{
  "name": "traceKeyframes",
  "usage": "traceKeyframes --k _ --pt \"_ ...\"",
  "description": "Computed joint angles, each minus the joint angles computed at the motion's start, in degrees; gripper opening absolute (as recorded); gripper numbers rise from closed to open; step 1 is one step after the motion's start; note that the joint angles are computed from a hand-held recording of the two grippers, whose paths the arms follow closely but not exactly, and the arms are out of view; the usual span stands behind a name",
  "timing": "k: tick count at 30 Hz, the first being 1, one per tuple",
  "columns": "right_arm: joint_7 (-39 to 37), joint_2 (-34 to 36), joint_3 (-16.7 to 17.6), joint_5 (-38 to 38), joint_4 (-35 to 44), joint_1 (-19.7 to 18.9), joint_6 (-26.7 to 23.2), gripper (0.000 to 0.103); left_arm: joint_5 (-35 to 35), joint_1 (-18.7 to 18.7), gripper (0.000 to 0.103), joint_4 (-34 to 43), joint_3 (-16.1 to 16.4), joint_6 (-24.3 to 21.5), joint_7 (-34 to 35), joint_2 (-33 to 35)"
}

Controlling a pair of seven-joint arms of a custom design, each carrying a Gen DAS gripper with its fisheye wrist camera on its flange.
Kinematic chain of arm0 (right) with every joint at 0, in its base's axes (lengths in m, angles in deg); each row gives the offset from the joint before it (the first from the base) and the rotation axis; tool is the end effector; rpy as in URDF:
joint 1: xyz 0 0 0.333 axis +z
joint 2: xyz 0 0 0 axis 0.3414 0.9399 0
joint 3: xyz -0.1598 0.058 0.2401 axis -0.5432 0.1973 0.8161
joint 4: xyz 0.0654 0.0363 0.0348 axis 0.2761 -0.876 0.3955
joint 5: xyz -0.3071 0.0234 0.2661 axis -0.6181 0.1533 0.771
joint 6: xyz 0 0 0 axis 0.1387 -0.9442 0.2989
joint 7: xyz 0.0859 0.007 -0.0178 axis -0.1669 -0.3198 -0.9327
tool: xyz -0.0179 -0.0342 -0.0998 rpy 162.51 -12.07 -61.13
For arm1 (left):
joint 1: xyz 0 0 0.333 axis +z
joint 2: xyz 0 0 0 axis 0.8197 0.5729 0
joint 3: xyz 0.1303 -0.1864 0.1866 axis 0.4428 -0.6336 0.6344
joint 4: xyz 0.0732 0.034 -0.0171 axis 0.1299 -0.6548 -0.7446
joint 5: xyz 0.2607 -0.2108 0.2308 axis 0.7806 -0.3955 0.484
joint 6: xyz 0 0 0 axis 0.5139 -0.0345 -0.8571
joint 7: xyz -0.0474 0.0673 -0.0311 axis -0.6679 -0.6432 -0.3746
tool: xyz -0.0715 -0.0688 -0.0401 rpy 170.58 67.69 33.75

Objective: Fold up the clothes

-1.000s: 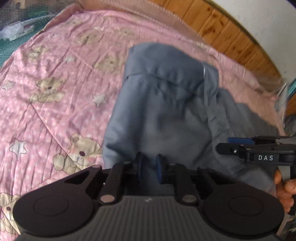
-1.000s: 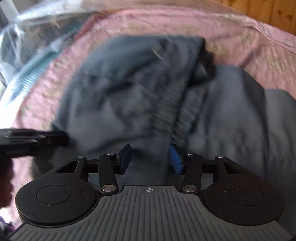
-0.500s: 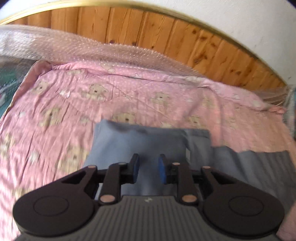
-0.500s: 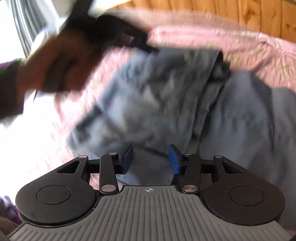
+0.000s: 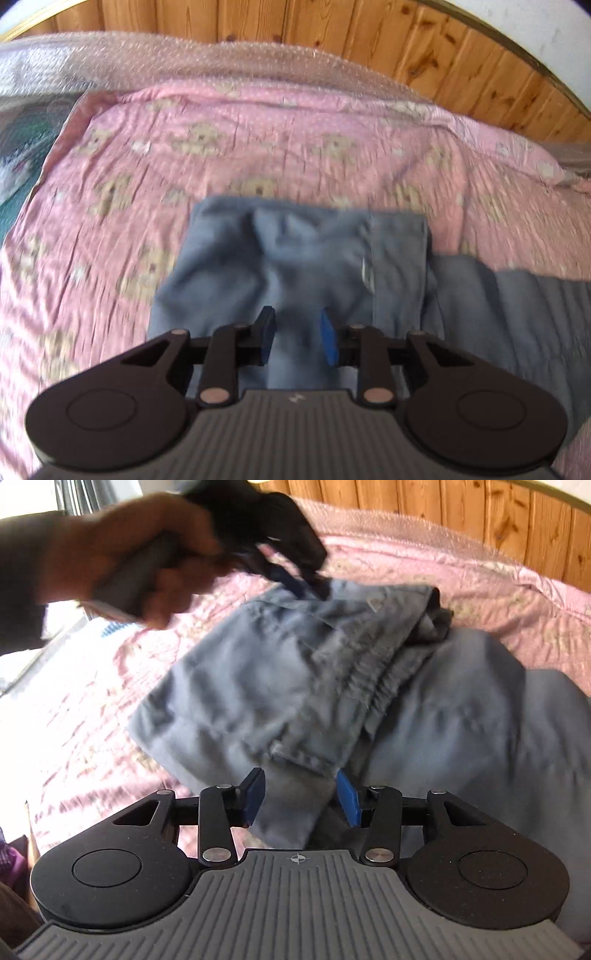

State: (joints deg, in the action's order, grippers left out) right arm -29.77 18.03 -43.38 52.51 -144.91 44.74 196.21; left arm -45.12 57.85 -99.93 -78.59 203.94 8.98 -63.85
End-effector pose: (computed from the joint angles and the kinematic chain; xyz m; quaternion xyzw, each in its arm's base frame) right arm 0.4564 0.1958 0.4353 -0.8682 0.3713 -0.0412 0.3267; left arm 0.5417 -0.0149 0.5122 -0.7382 0.6283 -0.1922 0.1529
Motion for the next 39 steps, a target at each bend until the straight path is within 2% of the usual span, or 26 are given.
traceKeyframes --k 2,3,5,6,10,13,15,17,19,21,23,25,27,28,30,31,32,34,35,37,39 --pt "-2.2 0.9 -0.5 1.4 -1.0 0.3 1.0 0.061 2.8 0.2 0.027 -1.8 -0.9 0.1 -0.5 -0.8" --pt "-4.6 0.4 -1.3 3.6 -1.8 1.3 2.1 0.061 4.4 0.3 0.027 -2.4 -1.2 0.0 -0.8 -0.8" --pt "-0.2 0.1 0.3 0.4 -0.9 -0.6 1.0 0.061 5.8 0.2 0.027 -3.6 -1.4 0.8 -0.6 -1.6" --pt "2.4 -0.6 0.9 -1.3 -0.5 -1.2 0.7 0.06 5.3 -0.1 0.027 -4.6 -1.2 1.5 -0.2 -2.6" --pt "4.4 -4.4 0.6 -3.0 -1.6 -0.8 3.7 0.062 0.7 -1.6 0.028 -8.1 0.0 2.4 1.6 -7.2" --pt "13.3 -2.8 3.0 -13.1 -1.1 -4.5 4.7 0.067 -2.5 -2.8 0.028 -10.9 0.6 2.9 2.7 -10.1" --pt "22.9 0.4 4.5 -21.6 0.6 -8.2 1.7 0.068 -3.4 -3.3 0.028 -12.2 0.4 2.9 3.0 -11.2" --pt "23.2 -0.5 2.1 -20.1 -0.7 -7.2 2.5 0.081 -4.6 -3.9 0.028 -13.4 0.2 2.7 2.8 -12.2" --pt "24.4 -2.4 0.2 -18.1 -1.0 -6.8 1.9 0.074 -6.4 -5.2 0.028 -15.4 0.3 3.5 2.9 -14.6" --pt "25.7 -4.2 -1.3 -16.2 -1.2 -6.7 1.3 0.076 -9.4 -7.3 0.028 -17.9 0.9 4.3 3.5 -17.7" --pt "28.9 -6.3 -1.8 -15.9 -2.9 -8.3 4.2 0.077 -11.7 -9.2 0.029 -20.1 1.1 4.0 3.9 -19.7" --pt "32.8 -6.0 -2.1 -17.9 -3.1 -10.7 5.1 0.08 -10.6 -9.0 0.029 -21.2 -0.9 3.5 2.2 -19.1" --pt "35.4 -1.9 -2.8 -21.9 0.4 -13.3 -0.6 0.08 -7.1 -7.6 0.029 -22.2 -3.8 4.6 -1.1 -18.0" --pt "33.4 -1.1 -4.4 -20.1 1.4 -12.9 -1.9 0.075 -5.2 -6.9 0.03 -22.8 -5.1 5.8 -3.1 -17.9" --pt "27.5 -0.5 -7.6 -14.0 2.9 -12.1 -3.8 0.07 -3.3 -6.5 0.032 -20.8 -6.0 3.4 -6.9 -17.0" --pt "26.8 -1.7 -8.3 -11.5 2.4 -12.8 -3.0 0.066 -3.2 -7.1 0.033 -19.9 -5.9 2.9 -7.8 -16.8" --pt "26.7 -3.2 -8.9 -9.2 1.6 -13.6 -1.8 0.077 -3.2 -7.8 0.033 -19.0 -5.7 2.6 -8.4 -16.6" --pt "29.4 -7.0 -9.2 -7.2 -2.2 -16.9 6.2 0.089 -2.8 -8.7 0.033 -16.4 -6.2 1.5 -10.7 -15.5" --pt "32.0 -8.4 -9.4 -7.5 -3.7 -19.1 9.7 0.089 -2.9 -9.5 0.034 -14.7 -6.5 1.4 -11.2 -14.4" --pt "34.8 -8.4 -11.9 -8.0 -4.3 -22.2 13.7 0.089 -2.8 -11.2 0.038 -10.0 -7.2 1.4 -11.6 -10.5" --pt "37.8 -5.2 -14.1 -9.6 -2.2 -25.4 14.2 0.088 -1.6 -12.8 0.041 -3.8 -8.7 -0.4 -12.1 -5.4"
